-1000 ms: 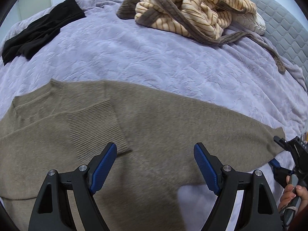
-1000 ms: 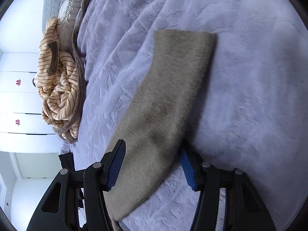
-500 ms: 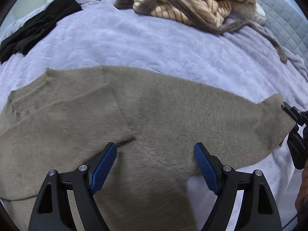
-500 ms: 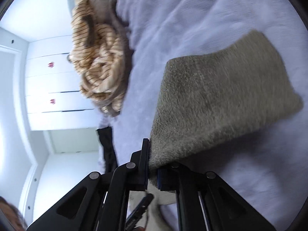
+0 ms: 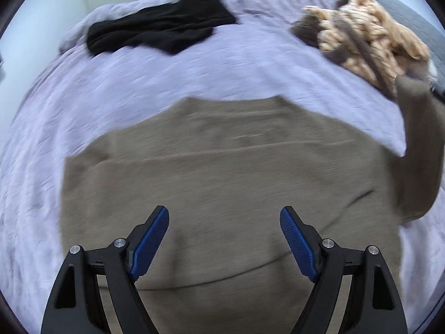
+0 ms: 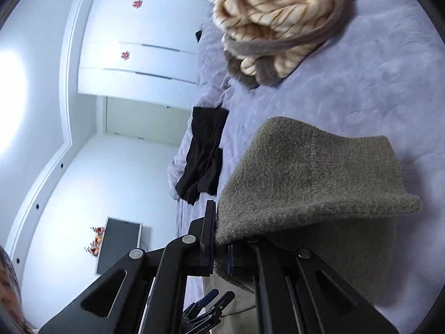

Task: Fold small clothes
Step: 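Grasp the other sleeve cuff with the right gripper and lift it, then lay the held sleeve across the sweater body with the right gripper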

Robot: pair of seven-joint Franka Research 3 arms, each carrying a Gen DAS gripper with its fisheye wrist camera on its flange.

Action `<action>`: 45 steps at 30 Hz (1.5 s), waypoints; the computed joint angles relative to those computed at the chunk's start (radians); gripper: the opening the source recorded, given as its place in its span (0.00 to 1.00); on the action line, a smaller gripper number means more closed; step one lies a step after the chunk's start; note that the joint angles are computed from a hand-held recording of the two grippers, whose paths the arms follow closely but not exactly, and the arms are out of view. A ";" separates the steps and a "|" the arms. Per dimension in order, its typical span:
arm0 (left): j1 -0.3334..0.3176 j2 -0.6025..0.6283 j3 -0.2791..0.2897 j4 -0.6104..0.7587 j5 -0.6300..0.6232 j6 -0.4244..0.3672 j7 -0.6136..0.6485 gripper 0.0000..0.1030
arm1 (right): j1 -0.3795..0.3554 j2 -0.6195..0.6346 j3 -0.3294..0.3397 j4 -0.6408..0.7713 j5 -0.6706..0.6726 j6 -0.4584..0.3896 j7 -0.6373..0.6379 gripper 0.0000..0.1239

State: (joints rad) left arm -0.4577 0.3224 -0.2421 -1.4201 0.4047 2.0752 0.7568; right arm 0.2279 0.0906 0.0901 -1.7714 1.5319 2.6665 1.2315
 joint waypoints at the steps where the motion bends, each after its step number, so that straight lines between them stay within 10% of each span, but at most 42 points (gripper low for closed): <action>1: 0.013 -0.040 0.007 -0.058 -0.005 0.001 -0.014 0.80 | 0.011 0.035 0.008 0.047 -0.029 -0.008 0.007 0.06; 9: 0.107 -0.247 0.001 -0.371 -0.060 0.064 -0.088 0.80 | 0.113 0.285 0.090 0.389 -0.508 -0.137 0.122 0.06; 17: 0.126 -0.271 -0.016 -0.425 -0.061 0.124 -0.079 0.81 | 0.244 0.466 0.054 0.587 -1.054 -0.462 0.349 0.09; 21: 0.131 -0.276 -0.018 -0.433 -0.071 0.141 -0.075 0.81 | 0.202 0.408 0.084 0.464 -1.047 -0.418 0.400 0.53; 26: 0.135 -0.293 -0.020 -0.447 -0.092 0.154 -0.068 0.81 | 0.145 0.324 0.075 0.289 -0.825 -0.219 0.534 0.49; 28: 0.137 -0.307 -0.020 -0.456 -0.109 0.162 -0.063 0.81 | 0.110 0.350 0.096 0.297 -0.751 -0.183 0.605 0.06; 33: 0.142 -0.341 -0.021 -0.492 -0.148 0.192 -0.040 0.80 | 0.157 0.396 0.090 0.437 -0.936 -0.184 0.507 0.06; 39: 0.136 -0.366 -0.028 -0.527 -0.186 0.188 -0.029 0.80 | 0.269 0.559 0.114 0.772 -1.191 -0.527 0.198 0.10; 42: 0.134 -0.381 -0.030 -0.541 -0.191 0.187 -0.026 0.81 | 0.319 0.527 0.070 0.722 -1.258 -0.562 0.174 0.38; 45: 0.134 -0.390 -0.029 -0.548 -0.204 0.194 -0.016 0.81 | 0.292 0.448 0.077 0.586 -1.208 -0.515 0.176 0.43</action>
